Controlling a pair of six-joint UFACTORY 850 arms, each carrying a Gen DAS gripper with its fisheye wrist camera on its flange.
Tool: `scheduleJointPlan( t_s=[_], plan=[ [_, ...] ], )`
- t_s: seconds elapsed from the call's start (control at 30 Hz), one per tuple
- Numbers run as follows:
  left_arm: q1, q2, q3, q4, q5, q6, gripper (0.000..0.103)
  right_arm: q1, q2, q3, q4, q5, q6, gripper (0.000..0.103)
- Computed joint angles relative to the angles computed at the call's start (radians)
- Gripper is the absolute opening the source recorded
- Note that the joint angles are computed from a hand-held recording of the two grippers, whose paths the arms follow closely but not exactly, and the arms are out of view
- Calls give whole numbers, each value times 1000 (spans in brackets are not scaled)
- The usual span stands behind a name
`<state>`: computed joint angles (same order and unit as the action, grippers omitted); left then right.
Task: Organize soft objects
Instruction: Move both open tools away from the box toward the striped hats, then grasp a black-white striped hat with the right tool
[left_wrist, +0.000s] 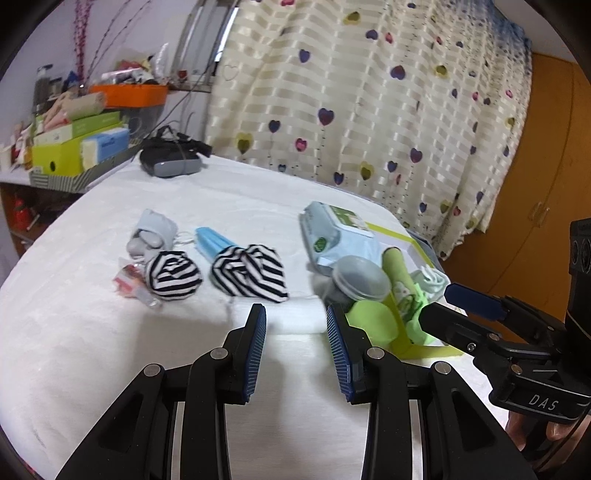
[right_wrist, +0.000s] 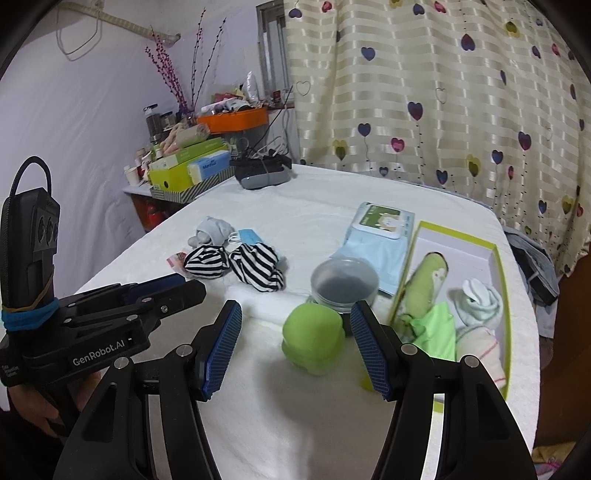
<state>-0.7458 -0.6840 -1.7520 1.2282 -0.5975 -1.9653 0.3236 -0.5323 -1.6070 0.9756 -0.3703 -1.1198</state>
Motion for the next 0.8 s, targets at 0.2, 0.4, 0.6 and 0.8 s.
scheduleJointPlan(
  t_s=[0.2,0.4,0.6,0.8],
  plan=[
    [17,28,52,10,-17,-53,33,15,-32,-45,-46,-15,37,62],
    [30,55,99,25,-26,-95,33,35,-90,-129,-128,-45,109,62],
    [43,90,156,42,-49,-152,33,69,-189,-272,-297,-102,266,62],
    [62,122,218,64,-39,-217,34,107,-308,-454,-525,-186,449,62]
  ],
)
